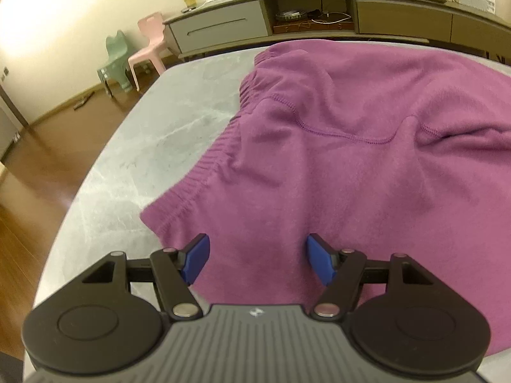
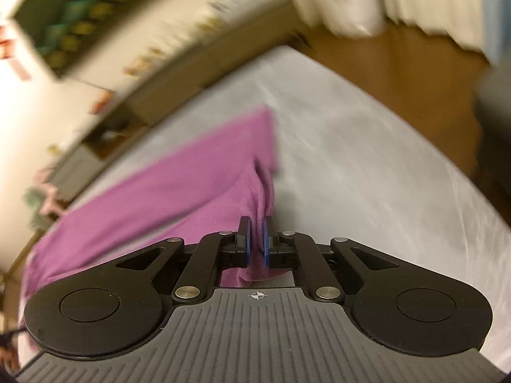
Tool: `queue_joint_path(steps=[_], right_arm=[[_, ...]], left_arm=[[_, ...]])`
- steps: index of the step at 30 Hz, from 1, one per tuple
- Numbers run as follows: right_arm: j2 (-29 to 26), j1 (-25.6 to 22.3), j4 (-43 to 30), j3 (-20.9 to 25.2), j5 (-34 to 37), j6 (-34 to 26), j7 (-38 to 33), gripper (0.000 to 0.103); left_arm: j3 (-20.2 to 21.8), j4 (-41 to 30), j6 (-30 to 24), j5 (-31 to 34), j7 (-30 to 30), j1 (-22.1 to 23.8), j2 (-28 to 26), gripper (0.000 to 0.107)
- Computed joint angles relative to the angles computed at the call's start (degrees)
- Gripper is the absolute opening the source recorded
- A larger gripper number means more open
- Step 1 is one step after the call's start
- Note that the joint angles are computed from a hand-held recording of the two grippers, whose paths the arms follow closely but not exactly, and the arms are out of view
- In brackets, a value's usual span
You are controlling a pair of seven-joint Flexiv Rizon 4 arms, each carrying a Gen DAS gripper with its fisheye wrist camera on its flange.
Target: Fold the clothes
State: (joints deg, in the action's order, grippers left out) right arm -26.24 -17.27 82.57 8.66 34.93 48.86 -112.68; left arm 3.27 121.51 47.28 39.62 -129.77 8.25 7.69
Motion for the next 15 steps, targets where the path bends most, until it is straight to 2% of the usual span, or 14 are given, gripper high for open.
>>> queue_joint_path(steps=[3, 5, 6, 9, 10, 12, 14, 15], right_arm=[[-0.13, 4.44, 3.7, -2.3, -6.99, 5.76, 2.63, 0.006], [0.53, 6.91, 7.25, -3.14, -11.68, 12.46, 2.79, 0.019], [1.14, 7.68, 9.18, -3.14, -13.3, 16.83, 2.41, 0.03], [3.09, 6.11, 12.44, 0.38, -13.91, 25.67, -1.85, 0.031], [3.84, 3.94, 12.49, 3.32, -12.34, 25.77, -5.27, 0.031], [5.15, -1.8, 10.66, 10.02, -5.35, 19.15, -15.96, 0.03], [5.27, -2.07, 10.18, 10.3, -5.4, 12.02, -18.4, 0.028], [5.06, -0.85, 10.27, 9.09, -6.8, 10.05, -17.92, 0.028]], left_arm=[[-0.47, -0.42, -1.08, 1.31, 0.07, -0.12, 0.05, 0.069], [-0.73, -0.86, -1.84, 1.96, -0.21, -0.26, 0.1, 0.064], [-0.69, -0.81, -1.15, 2.41, -0.91, -0.35, 0.57, 0.058], [1.16, 1.39, 6.97, 0.74, -2.5, 0.12, 2.66, 0.059], [1.8, 2.2, 9.33, -1.12, -1.97, 0.51, 2.79, 0.06], [2.28, 2.97, 10.54, -4.93, 0.35, 1.44, 1.86, 0.06], [1.47, 2.28, 6.8, -5.46, 1.06, 2.6, 0.48, 0.06], [1.42, 2.21, 5.94, -4.82, 0.36, 3.06, 0.13, 0.067]])
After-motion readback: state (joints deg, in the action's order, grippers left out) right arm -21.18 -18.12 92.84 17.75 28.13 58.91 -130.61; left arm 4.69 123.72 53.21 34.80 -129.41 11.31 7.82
